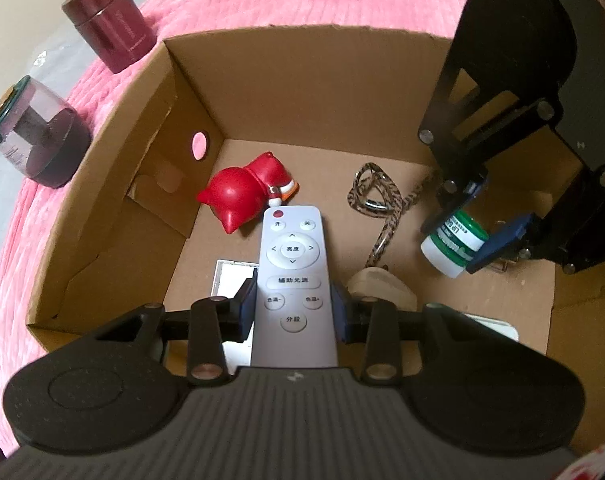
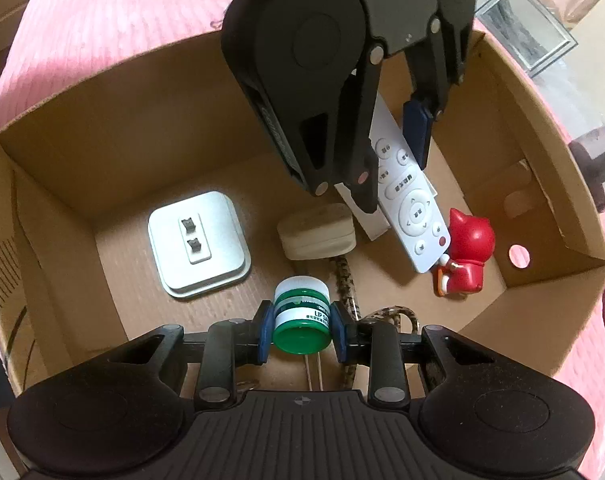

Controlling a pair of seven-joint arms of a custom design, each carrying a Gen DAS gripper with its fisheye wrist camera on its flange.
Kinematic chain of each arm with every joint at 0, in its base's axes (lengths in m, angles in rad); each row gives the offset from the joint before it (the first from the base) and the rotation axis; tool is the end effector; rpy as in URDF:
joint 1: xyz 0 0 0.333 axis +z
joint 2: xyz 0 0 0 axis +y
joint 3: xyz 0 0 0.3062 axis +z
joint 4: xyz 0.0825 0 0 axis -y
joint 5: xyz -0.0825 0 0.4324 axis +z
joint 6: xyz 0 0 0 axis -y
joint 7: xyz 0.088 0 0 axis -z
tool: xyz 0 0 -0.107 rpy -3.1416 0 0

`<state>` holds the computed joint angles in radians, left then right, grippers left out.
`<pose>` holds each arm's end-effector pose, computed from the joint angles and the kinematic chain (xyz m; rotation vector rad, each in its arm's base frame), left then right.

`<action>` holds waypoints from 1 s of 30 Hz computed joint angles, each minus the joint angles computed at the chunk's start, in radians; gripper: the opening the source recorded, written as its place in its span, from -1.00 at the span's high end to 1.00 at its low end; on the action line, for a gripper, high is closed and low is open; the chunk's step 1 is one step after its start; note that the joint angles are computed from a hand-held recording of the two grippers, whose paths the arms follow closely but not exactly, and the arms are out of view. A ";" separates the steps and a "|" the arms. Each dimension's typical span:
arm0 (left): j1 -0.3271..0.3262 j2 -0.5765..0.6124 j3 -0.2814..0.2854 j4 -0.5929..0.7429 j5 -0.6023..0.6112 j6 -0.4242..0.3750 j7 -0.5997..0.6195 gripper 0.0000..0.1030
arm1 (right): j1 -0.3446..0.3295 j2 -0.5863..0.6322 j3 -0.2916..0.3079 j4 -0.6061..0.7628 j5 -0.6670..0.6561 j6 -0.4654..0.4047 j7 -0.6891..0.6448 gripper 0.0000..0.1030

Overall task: Organize rigid objects
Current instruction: 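Open both tools to drop the remote and jar in the box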

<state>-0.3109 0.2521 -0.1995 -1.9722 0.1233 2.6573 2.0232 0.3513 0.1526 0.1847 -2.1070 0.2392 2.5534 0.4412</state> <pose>0.5892 -0.3279 0.3546 -0.7280 2.6891 -0.4200 0.5434 0.3173 0.3362 -2.8252 0.1289 -0.2425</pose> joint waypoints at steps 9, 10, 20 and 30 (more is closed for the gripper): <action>-0.001 0.019 0.004 0.015 0.015 -0.013 0.019 0.35 | -0.001 0.028 0.002 0.030 -0.031 -0.024 0.010 0.48; -0.003 0.021 0.006 0.016 0.022 -0.014 0.019 0.35 | -0.002 0.031 0.002 0.034 -0.034 -0.028 0.012 0.48; -0.001 0.043 0.004 0.041 0.005 -0.036 0.042 0.35 | -0.004 0.071 0.007 0.079 -0.065 -0.060 0.036 0.48; 0.000 0.047 0.006 0.047 -0.007 -0.040 0.044 0.34 | -0.010 0.081 0.015 0.081 -0.077 -0.052 0.041 0.48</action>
<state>-0.3105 0.2994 -0.1937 -1.9256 0.1164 2.6168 2.0677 0.3418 0.2332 0.1993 -2.0262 0.1621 2.5015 0.4820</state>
